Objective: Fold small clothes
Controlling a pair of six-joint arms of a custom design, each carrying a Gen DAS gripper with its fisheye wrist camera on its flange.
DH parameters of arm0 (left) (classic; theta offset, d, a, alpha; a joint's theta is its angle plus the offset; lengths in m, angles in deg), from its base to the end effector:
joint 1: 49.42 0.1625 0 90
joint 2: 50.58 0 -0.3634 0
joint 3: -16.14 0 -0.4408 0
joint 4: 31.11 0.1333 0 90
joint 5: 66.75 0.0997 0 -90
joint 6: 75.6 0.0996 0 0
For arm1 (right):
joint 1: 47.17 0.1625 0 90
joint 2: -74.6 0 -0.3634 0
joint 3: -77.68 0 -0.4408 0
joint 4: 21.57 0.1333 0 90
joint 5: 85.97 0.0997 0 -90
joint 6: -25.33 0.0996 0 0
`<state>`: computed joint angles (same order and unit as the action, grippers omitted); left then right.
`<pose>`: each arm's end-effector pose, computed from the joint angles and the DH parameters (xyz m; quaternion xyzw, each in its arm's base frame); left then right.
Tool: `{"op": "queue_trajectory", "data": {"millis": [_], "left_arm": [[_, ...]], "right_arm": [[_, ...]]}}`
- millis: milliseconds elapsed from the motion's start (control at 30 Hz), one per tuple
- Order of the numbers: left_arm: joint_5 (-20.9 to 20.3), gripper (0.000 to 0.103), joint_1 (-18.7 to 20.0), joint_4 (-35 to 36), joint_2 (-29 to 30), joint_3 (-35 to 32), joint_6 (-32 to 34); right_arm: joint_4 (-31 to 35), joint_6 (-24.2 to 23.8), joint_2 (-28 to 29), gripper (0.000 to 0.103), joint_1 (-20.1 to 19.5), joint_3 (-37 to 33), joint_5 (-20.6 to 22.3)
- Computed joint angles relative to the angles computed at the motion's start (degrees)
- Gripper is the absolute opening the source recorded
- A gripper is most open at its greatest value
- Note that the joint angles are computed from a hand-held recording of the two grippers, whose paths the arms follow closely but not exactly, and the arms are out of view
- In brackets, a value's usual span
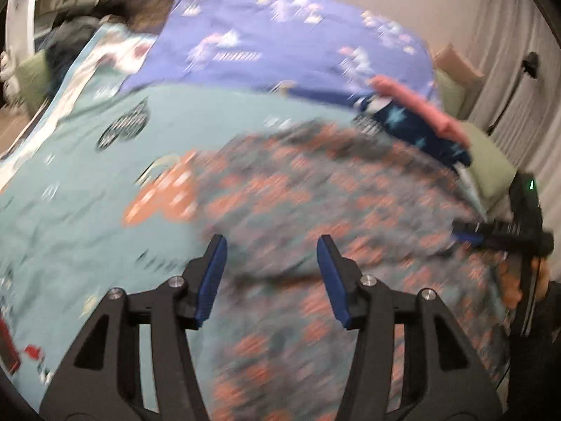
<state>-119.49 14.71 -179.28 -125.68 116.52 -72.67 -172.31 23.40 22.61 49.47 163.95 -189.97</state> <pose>-0.0958 -0.6413 0.3130 0.1384 0.9028 -0.3238 0.2469 0.1918 -0.7029 0.1585 0.0444 -0.9656 0.2318 0.1092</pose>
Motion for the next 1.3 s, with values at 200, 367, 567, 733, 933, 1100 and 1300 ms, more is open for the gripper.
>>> {"op": "queue_trajectory", "data": {"millis": [200,367,567,733,933,1100,1300], "left_arm": [[1.8,0.056,1.4,4.9,-0.6,1.9,0.8],[4.2,0.057,2.5,1.6,4.9,-1.6,1.9],[11.0,0.057,2.6,-6.1,7.9,-3.6,-0.5],[17.4,0.057,3.0,-11.1,6.8,-2.0,-1.4],[6.1,0.057,3.8,-7.3,2.4,0.8,-3.2],[6.6,0.057,1.6,-7.7,5.9,-0.6,6.2],[12.3,0.015,2.9,-5.3,10.0,-5.2,1.1]], "right_arm": [[2.1,-0.9,7.1,0.064,0.4,-8.7,-3.4],[6.1,-1.4,11.3,0.005,1.0,-14.5,-3.0],[-8.2,-6.2,7.8,0.004,3.6,-9.0,-2.0],[-15.0,-6.4,5.3,0.004,3.9,-7.5,-5.2],[-11.0,0.4,5.1,0.005,0.5,-7.1,-6.3],[-10.5,1.8,4.8,0.005,-0.8,-6.4,-4.6],[-11.3,1.2,2.6,0.006,-0.5,-4.6,-0.9]]}}
